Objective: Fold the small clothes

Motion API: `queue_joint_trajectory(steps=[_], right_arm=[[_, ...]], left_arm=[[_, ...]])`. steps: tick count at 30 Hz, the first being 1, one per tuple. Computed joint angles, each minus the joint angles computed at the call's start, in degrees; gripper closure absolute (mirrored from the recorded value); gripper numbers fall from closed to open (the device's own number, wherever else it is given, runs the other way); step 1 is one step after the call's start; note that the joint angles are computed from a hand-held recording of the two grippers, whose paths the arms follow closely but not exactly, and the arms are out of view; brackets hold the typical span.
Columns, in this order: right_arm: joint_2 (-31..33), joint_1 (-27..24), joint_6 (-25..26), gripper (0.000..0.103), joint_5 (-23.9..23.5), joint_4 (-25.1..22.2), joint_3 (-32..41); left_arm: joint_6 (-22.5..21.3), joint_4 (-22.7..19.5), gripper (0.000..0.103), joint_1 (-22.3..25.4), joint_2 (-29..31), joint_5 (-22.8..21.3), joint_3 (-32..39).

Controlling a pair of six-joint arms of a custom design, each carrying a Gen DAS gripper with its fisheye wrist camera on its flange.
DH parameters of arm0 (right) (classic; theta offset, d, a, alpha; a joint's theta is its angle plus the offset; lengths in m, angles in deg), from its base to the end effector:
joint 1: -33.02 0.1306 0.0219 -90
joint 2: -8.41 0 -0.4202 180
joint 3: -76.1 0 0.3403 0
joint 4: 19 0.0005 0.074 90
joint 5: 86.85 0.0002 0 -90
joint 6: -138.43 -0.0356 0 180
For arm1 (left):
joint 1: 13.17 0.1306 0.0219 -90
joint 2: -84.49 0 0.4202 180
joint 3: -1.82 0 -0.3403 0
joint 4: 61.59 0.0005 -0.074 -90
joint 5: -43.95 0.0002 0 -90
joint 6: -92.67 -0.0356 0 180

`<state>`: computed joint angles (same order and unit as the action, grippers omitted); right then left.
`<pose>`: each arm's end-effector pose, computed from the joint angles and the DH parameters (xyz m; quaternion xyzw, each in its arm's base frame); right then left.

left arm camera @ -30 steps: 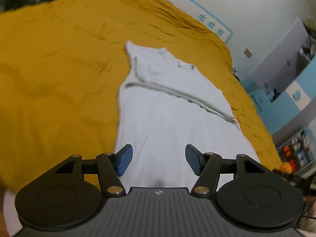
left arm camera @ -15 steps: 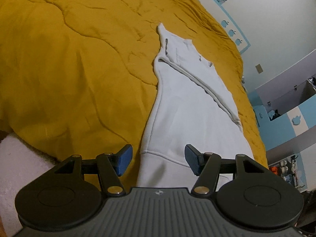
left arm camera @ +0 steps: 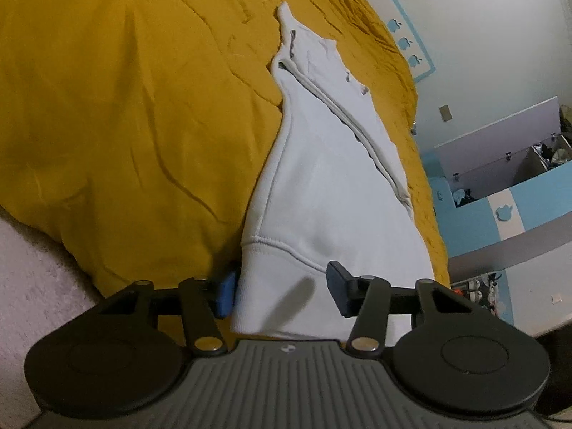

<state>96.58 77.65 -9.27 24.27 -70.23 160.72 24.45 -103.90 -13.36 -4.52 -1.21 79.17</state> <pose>0.3010 0.2784 0.4418 0.1617 0.9246 0.1221 0.3226 0.4152 -0.0270 0.3881 -0.0559 0.8892 -0.4096 0.1962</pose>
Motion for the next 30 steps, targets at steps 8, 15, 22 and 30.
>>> queue_joint_trajectory(steps=[8,15,22,30], right_arm=[[-1.39,0.21,-2.12,0.048,0.65,2.81,-2.05],[-2.3,-0.96,-3.6,0.05,-2.04,5.96,-4.38],[-2.25,-1.34,-5.66,0.056,-1.71,7.26,-4.91],[-2.36,-1.76,-8.89,0.094,-2.04,5.3,-4.56]], left_arm=[[2.52,-0.52,0.049,-0.58,0.4,2.6,0.25],[6.86,2.7,0.086,-0.26,0.54,3.06,-1.15],[5.36,2.56,0.087,-1.7,-0.3,0.13,-0.91],[15.74,12.2,0.097,-0.23,-2.5,4.24,-5.13]])
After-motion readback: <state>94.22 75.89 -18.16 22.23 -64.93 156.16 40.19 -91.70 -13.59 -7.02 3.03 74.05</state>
